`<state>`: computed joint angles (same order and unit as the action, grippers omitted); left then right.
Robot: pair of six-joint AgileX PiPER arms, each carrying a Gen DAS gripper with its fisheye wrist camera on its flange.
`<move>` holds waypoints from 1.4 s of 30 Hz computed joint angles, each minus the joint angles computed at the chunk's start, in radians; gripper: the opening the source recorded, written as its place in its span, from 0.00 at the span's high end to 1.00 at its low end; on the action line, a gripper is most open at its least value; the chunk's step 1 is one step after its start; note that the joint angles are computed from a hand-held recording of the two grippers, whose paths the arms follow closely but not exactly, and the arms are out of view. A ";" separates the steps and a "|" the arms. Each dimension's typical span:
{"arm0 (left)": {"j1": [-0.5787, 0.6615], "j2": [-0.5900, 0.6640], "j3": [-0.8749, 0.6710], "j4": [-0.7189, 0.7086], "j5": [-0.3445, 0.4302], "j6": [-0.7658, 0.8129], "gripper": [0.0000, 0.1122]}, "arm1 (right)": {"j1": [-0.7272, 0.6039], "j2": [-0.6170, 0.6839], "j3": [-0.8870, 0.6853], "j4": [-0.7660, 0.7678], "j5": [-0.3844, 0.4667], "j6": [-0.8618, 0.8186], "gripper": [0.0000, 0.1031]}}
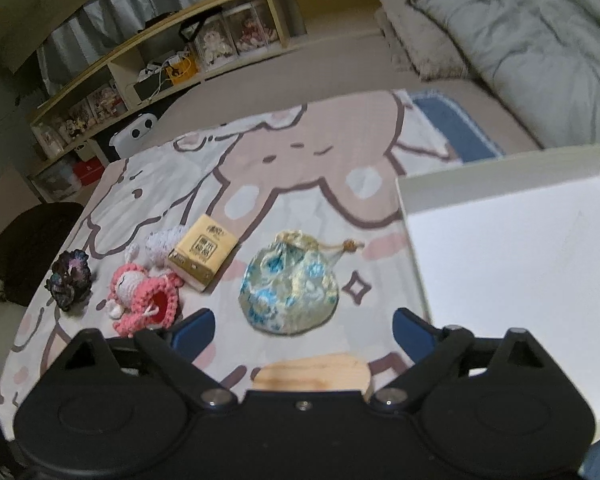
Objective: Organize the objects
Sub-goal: 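Grasp the braided rope tassel with left tool while right tool grasps the wooden block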
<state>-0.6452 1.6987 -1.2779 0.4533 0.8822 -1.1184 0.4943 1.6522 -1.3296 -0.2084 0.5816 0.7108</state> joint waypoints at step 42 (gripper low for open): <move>0.120 -0.154 0.169 -0.316 -0.193 0.280 0.65 | 0.064 0.175 -0.096 -0.025 0.155 -0.078 0.14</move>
